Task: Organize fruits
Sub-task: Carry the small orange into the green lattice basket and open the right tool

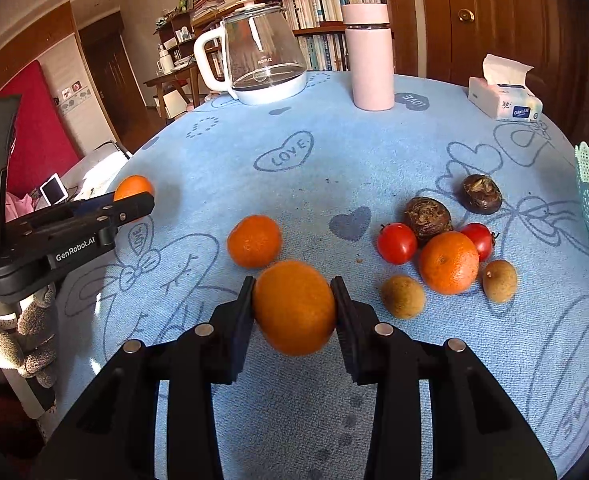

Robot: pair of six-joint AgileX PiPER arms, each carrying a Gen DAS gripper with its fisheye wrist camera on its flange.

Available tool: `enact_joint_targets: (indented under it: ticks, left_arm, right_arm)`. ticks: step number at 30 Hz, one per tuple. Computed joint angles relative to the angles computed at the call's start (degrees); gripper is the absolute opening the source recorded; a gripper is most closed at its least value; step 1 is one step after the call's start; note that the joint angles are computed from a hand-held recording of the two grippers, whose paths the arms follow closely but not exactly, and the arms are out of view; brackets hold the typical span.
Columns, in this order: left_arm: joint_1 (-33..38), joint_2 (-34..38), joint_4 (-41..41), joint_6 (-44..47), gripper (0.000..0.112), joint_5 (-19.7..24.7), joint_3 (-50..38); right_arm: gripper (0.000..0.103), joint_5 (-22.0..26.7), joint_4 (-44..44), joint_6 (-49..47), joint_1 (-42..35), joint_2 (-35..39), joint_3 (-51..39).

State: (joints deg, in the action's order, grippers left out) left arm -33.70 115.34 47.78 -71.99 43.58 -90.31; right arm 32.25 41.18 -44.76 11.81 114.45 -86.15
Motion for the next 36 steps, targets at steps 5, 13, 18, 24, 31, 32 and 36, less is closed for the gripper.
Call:
enact_joint_targets:
  ticks: [5,13,18,24,31,32,36]
  left_arm:
    - [-0.63,0.22,-0.25,0.21,0.038,0.40,-0.50]
    - [-1.44,1.04,-1.14,1.14,0.038,0.75,-1.91]
    - [-1.88,1.53,-1.85,1.99,0.038,0.81,-2.82]
    - [-2.36,3.54,-4.00,4.56,0.038,1.76,-6.32]
    - [-3.73,5.69,-4.92,7.33,0.038,4.10,-11.03]
    - [-3.92,6.01,-5.02,7.68,0.038,4.50,-11.81]
    - [-4.67,7.50,-5.99,9.75,0.038,5.95,-15.48]
  right_arm:
    - [0.038,-0.79,2.86,-1.96,-3.10,-1.52,1.61]
    - [0.038,-2.07,5.50,-2.86,-9.49,-2.72,1.45]
    - [0.039,-3.29,7.48,-1.85,-14.86,-2.71,-0.06]
    - [0.039,-7.76,7.06,0.89,-20.52,-2.29,-2.85]
    - [0.039,-5.67,-10.17,20.20,-23.97,7.77,-17.99]
    - [0.039,-4.52,-13.27,23.30,-24.10,9.60,-20.74]
    - [0.040,0.58,-19.54,30.16,-24.39,15.80,-30.27]
